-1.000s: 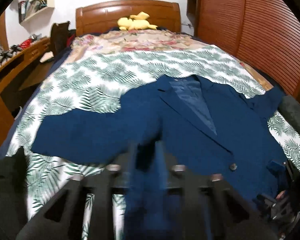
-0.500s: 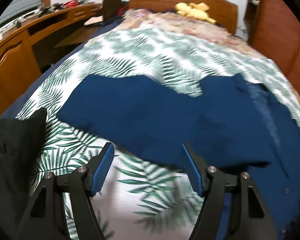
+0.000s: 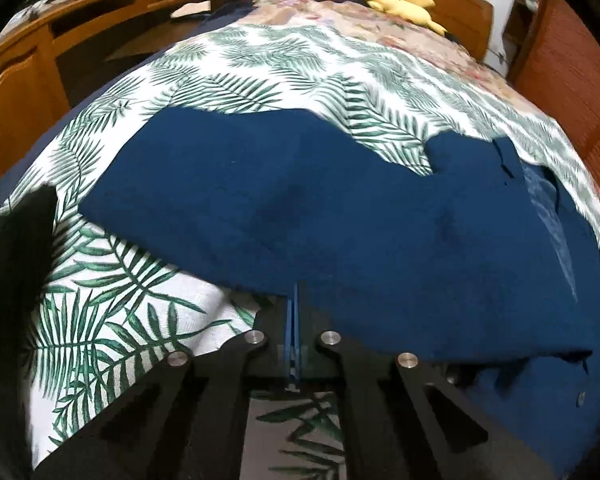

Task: Fold large clothes
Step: 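Lift the sleeve with the left tool, lay it across the blazer front, open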

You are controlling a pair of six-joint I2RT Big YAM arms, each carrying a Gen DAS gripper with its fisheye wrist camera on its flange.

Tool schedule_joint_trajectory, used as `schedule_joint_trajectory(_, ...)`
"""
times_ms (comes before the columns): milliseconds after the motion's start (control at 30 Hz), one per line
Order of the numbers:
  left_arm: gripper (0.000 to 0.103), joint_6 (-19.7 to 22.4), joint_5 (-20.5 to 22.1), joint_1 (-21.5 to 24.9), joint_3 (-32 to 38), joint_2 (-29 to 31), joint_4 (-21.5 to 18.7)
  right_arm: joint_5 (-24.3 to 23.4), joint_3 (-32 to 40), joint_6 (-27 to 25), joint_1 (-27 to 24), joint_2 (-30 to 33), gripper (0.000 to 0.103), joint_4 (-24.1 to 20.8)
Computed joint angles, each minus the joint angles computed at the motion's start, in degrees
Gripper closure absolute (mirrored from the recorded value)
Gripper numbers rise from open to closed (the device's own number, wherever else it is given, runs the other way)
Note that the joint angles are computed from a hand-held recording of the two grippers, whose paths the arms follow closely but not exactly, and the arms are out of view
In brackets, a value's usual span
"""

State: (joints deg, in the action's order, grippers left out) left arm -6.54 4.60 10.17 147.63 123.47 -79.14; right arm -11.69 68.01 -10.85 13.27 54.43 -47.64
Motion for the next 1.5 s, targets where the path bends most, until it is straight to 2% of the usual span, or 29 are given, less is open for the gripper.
schedule_joint_trajectory(100,0.103,2.35,-1.08,-1.7,-5.06,-4.82,4.69,0.13,0.2,-0.04,0.01,0.19,0.0,-0.22)
schedule_joint_trajectory(200,0.103,4.15,-0.85,-3.73,-7.3,-8.67,7.42,0.11,0.21,-0.14,-0.03,0.11,0.0,-0.23)
schedule_joint_trajectory(300,0.103,5.44,-0.52,-6.17,-6.54,-11.07,7.07,0.51,0.02,0.05,-0.01,-0.18,0.0,0.21)
schedule_joint_trajectory(433,0.103,7.78,-3.14,-10.01,-7.11,-14.43,7.19,1.91,-0.09,-0.02,0.47,-1.15,0.0,0.52)
schedule_joint_trajectory(567,0.102,8.75,-3.64,-13.19,-7.63,-16.72,5.72,1.1,-0.59,0.5,-1.44,-5.11,0.0,-1.11)
schedule_joint_trajectory(700,0.102,10.35,-4.91,-16.45,-7.47,-17.64,4.19,-3.73,-2.67,-0.06,-6.88,-11.61,0.0,-5.1)
schedule_joint_trajectory(833,0.102,9.99,-4.45,-18.48,-7.34,-17.71,1.48,-9.08,-4.35,-3.5,-14.94,-17.77,0.0,-9.7)
schedule_joint_trajectory(967,0.101,8.83,-4.79,-20.28,-12.3,-20.29,2.8,-16.1,-4.82,-7.45,-24.37,-21.94,0.0,-14.14)
schedule_joint_trajectory(1033,0.095,8.77,-5.36,-20.95,-14.54,-21.39,3.21,-17.85,-4.89,-8.71,-26.69,-23.32,0.0,-15.86)
schedule_joint_trajectory(1100,0.071,8.64,-4.39,-21.31,-18.17,-23.38,4.55,-19.17,-4.81,-9.79,-28.37,-24.29,0.0,-17.36)
schedule_joint_trajectory(1133,0.062,8.75,-3.77,-21.28,-20.5,-24.72,5.78,-18.34,-4.62,-9.53,-27.57,-24.48,0.0,-17.6)
schedule_joint_trajectory(1200,0.034,8.5,-3.25,-21.23,-25.73,-27.97,9.06,-15.43,-4.61,-8.77,-24.88,-25.11,0.0,-17.64)
schedule_joint_trajectory(1233,0.03,8.26,-2.64,-20.94,-29.32,-30.35,11.4,-15.85,-4.19,-9.47,-25.2,-24.88,0.0,-18.12)
schedule_joint_trajectory(1300,0.029,7.75,-1.83,-20.26,-33.92,-33.65,14.26,-13.17,-3.58,-8.44,-21.62,-24.5,0.0,-17.82)
schedule_joint_trajectory(1500,0.029,7.74,1.66,-16.36,-45.9,-43.28,20.31,-0.35,-1.33,-1.32,-6.44,-22.67,0.0,-15.67)
